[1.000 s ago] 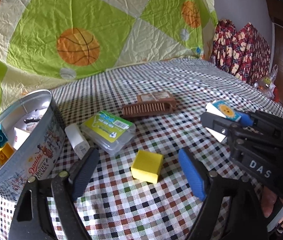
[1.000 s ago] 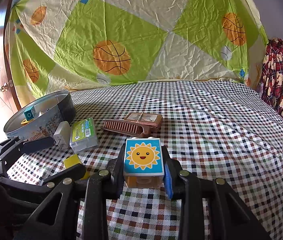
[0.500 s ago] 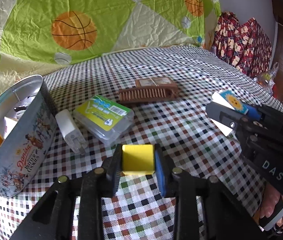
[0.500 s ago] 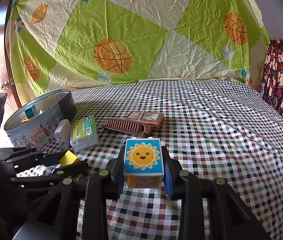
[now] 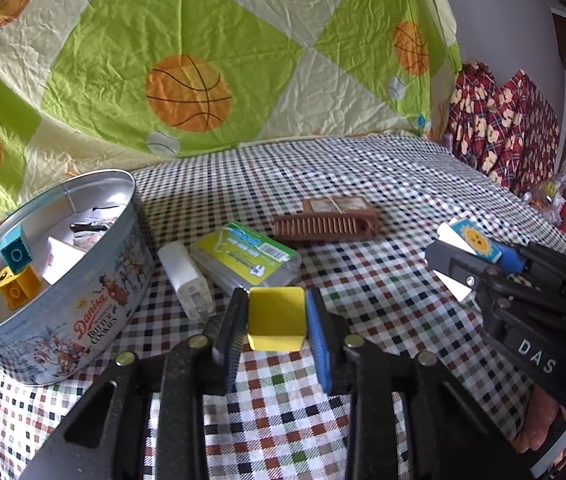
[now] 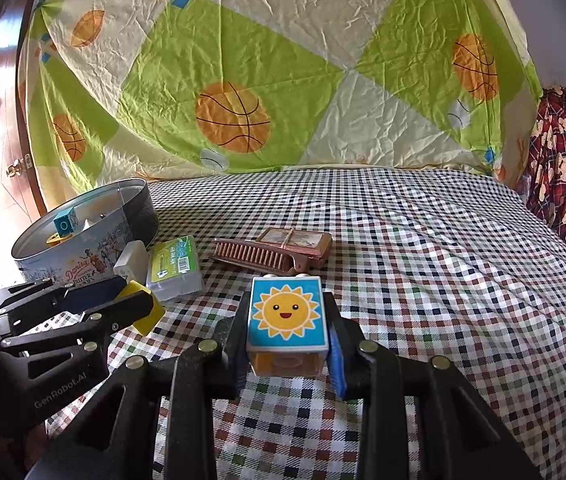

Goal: Organize rigid objects
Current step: 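Lift yellow cube with left tool while right tool carries sun-face block toward tin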

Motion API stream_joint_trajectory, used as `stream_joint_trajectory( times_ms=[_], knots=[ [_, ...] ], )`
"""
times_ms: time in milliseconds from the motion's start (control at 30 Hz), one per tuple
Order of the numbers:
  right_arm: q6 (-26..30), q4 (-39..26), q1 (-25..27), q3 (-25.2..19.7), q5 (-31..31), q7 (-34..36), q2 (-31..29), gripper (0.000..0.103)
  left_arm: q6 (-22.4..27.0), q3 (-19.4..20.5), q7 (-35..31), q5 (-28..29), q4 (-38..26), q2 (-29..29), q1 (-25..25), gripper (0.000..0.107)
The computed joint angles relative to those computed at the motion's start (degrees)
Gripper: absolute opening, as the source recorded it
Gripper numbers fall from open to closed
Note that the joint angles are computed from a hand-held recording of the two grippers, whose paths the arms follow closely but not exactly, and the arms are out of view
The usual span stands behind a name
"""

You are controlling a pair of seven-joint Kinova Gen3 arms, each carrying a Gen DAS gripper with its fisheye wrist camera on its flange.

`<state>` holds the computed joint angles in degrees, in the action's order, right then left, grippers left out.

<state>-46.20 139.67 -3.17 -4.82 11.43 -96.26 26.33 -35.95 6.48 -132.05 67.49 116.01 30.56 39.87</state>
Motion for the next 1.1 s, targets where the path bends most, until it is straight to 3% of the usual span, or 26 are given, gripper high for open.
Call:
stream_joint_trajectory(
  times_ms=[300,633,1100],
  knots=[
    [-2.75,1.14,-0.59,0.30,-0.64,1.71,0.40,0.034,-6.09,0.37,6.64,-2.40,2.28,0.11,1.11,0.029],
    [-4.94,1.94,-0.44,0.24,-0.31,2.46,0.68,0.034,-10.13,0.84,9.94,-3.05,3.46,0.46,1.81,0.029],
    [-12.07,4.18,0.48,0.36,0.67,3.50,2.38,0.034,-15.21,1.38,13.41,-3.76,4.78,1.07,2.86,0.029]
  ],
)
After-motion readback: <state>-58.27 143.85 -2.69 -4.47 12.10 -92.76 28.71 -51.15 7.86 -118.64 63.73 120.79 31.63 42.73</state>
